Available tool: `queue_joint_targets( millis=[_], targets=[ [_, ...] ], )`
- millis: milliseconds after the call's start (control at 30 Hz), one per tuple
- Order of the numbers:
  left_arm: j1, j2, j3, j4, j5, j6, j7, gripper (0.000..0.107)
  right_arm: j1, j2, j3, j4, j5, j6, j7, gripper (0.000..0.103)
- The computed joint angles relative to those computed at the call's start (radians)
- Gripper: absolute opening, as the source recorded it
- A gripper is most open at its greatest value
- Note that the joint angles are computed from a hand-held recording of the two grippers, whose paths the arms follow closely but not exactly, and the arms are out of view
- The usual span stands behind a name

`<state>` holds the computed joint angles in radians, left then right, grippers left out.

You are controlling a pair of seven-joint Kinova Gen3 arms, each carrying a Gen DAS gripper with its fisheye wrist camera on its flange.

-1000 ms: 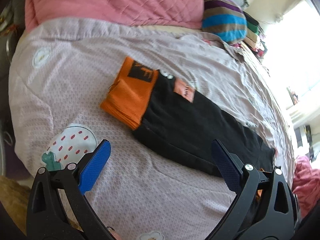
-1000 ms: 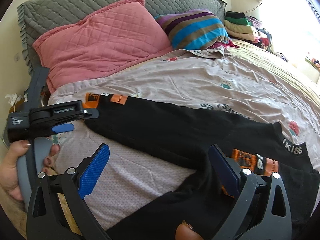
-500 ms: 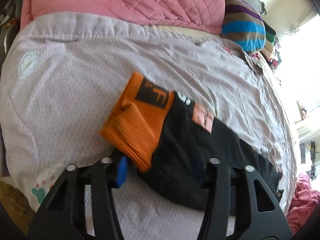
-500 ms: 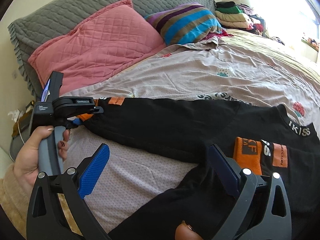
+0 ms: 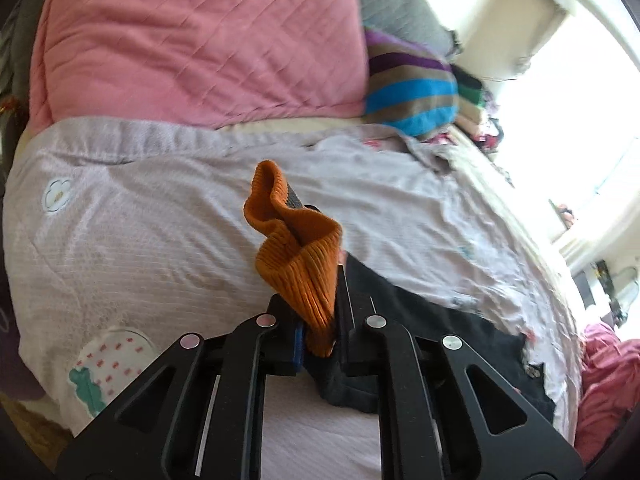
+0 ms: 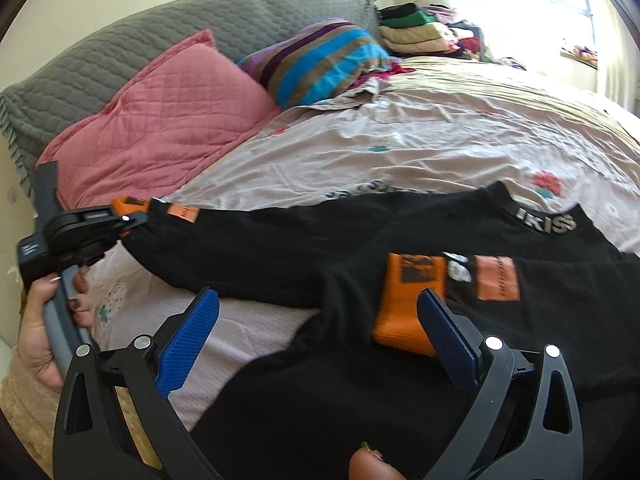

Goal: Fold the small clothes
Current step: 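Lift the sleeve and carry it across the sweatshirt front with the left tool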

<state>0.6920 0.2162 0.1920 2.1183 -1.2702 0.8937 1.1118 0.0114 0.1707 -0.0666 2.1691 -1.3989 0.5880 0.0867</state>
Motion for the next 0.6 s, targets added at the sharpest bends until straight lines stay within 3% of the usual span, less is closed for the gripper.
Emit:
queue_joint_targets(
  millis=[400, 600],
  targets=[
    [0.092, 0.022, 0.040, -0.092, -0.127, 0.069, 0.018, 0.004, 0.073, -0.031, 0.066, 0.040, -0.058, 0.023, 0.060, 0.099],
    [0.103, 0.031, 0.046, -0.143, -0.164, 0.042, -0.041, 0.004, 0.111, -0.047, 0.092, 0.051, -0.076, 0.022, 0.077, 0.099]
  ],
)
